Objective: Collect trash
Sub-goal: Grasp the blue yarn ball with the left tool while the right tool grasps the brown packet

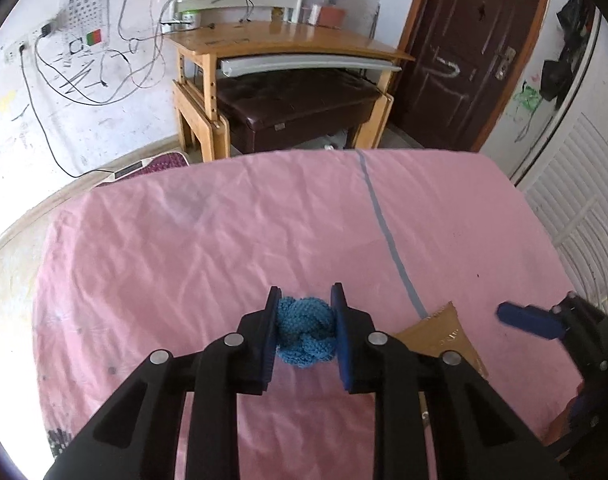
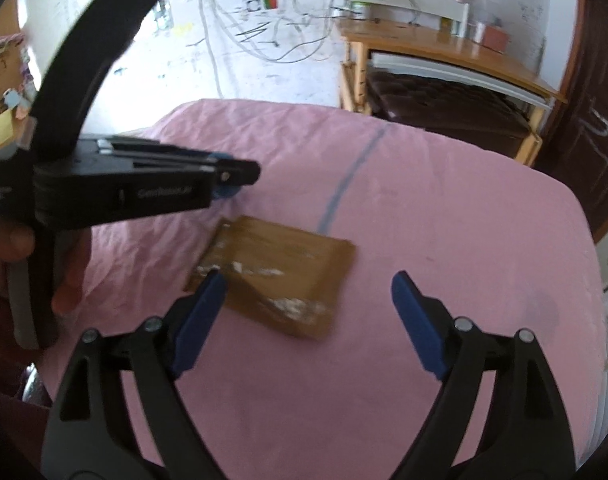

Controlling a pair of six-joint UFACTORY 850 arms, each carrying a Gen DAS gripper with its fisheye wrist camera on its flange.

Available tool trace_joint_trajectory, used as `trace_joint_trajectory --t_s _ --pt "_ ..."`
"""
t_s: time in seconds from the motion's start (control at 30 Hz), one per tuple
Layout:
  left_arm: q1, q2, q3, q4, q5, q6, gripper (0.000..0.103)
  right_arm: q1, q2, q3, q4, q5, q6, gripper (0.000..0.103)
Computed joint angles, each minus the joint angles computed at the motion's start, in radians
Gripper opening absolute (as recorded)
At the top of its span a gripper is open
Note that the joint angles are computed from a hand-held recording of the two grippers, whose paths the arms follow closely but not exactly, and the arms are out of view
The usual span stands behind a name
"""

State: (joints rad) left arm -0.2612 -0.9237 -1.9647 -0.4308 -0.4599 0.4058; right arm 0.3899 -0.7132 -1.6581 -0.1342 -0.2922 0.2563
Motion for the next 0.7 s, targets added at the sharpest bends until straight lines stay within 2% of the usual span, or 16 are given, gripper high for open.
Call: trace_joint_trajectory --t_s 0.13,0.23,0.33,0.43,0.5,0.53,0.6,0.63,0.7 --pt "0.011 0.022 0.031 -0.004 0.024 -0.016 0.02 0.012 -0.044 -0.059 0.027 -0.026 -0.03 0.088" --pt "0.021 0.021 0.031 -0.024 0.017 -0.01 0.02 0.008 -0.076 -0.105 0.129 -0.058 -0.12 0.088" --pt "0.028 0.021 0.038 -0.053 0.019 0.001 0.02 0.009 -0.114 -0.158 0.118 -0.103 -0.102 0.089" --pt "0.032 0.019 0.038 -0.079 0.018 0.018 0.02 0.017 -0.124 -0.169 0.066 -0.101 -0.051 0.087" --pt "0.033 0.018 0.039 -0.089 0.019 0.026 0.02 0.024 -0.128 -0.174 -0.01 -0.099 0.014 0.072" --pt "0.035 0.014 0.033 -0.091 0.018 0.028 0.02 0.026 -0.129 -0.175 -0.036 -0.098 0.034 0.07" --pt "0.037 0.016 0.036 -0.094 0.025 0.027 0.02 0.023 -0.124 -0.167 -0.042 -0.088 0.046 0.056" --pt "0.037 0.017 0.038 -0.094 0.029 0.023 0.02 0.022 -0.121 -0.164 -0.051 -0.086 0.054 0.053" --pt "0.042 0.018 0.04 -0.099 0.029 0.028 0.02 0.022 -0.115 -0.154 -0.088 -0.079 0.085 0.038"
